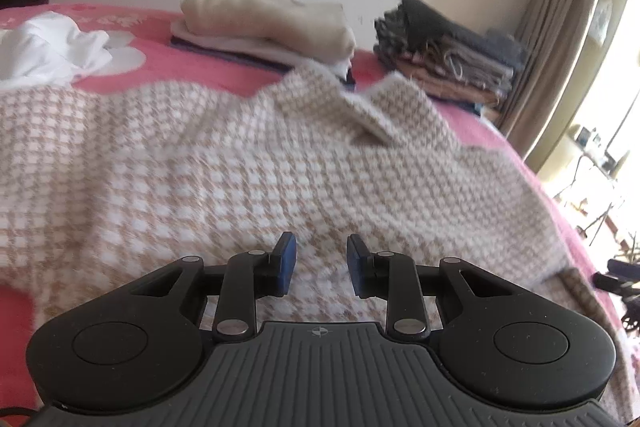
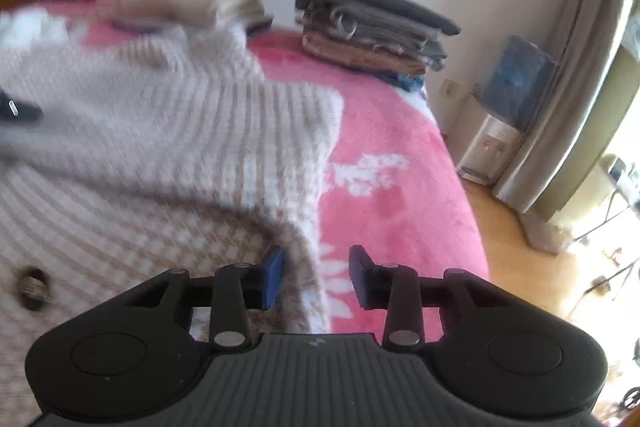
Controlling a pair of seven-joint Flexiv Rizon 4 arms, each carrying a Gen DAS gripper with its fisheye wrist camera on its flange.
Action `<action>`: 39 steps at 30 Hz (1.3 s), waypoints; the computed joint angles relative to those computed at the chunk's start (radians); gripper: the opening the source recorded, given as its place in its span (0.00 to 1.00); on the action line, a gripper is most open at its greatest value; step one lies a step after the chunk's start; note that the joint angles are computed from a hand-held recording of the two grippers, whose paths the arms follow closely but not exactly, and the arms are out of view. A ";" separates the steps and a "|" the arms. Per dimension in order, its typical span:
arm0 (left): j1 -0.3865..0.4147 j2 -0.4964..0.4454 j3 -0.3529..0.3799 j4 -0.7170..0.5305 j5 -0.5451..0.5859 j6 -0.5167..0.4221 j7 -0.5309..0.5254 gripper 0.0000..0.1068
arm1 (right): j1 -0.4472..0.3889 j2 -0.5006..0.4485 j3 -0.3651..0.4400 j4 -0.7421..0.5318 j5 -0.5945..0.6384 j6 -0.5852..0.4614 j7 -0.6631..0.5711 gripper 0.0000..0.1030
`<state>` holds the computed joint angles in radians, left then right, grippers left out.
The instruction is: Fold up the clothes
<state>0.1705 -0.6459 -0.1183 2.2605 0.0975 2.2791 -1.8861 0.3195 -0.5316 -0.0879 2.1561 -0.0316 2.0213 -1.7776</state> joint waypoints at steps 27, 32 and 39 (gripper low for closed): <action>0.077 -0.077 -0.022 -0.128 -0.070 -0.022 0.011 0.27 | -0.154 -0.218 0.149 -0.166 -0.260 0.080 0.330 0.30; 0.068 0.023 0.017 0.050 -0.057 0.119 -0.107 0.31 | -0.154 -0.217 0.149 -0.167 -0.261 0.075 0.323 0.30; 0.105 0.156 0.064 0.289 0.041 0.149 -0.231 0.33 | -0.187 -0.208 0.179 -0.177 -0.291 0.032 0.344 0.30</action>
